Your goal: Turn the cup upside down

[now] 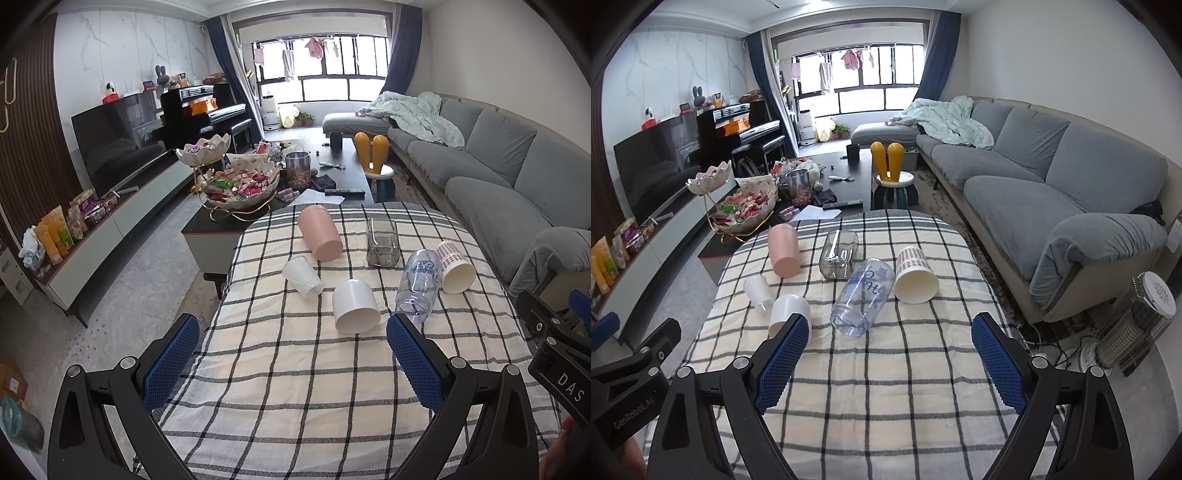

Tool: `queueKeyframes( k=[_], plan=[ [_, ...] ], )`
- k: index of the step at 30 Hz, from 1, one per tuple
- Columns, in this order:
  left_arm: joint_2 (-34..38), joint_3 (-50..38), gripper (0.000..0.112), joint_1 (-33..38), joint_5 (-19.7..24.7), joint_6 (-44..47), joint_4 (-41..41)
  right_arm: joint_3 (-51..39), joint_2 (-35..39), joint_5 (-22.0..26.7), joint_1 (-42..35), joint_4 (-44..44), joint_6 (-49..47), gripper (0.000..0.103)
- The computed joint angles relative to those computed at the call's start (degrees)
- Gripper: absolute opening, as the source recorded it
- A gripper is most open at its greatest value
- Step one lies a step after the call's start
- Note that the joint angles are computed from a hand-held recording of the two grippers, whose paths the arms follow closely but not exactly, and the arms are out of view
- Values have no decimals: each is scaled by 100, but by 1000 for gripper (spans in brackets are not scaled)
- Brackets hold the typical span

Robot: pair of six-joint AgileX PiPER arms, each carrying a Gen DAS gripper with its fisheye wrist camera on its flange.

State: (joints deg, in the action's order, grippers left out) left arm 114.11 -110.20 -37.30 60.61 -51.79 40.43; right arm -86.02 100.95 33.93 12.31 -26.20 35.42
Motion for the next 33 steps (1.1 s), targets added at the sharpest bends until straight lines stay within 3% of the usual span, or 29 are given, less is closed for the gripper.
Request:
queueKeyframes(
  k=[33],
  plan=[
    [-124, 77, 103, 39, 37, 10, 5, -141, 81, 130, 87, 23, 21, 90]
  ],
)
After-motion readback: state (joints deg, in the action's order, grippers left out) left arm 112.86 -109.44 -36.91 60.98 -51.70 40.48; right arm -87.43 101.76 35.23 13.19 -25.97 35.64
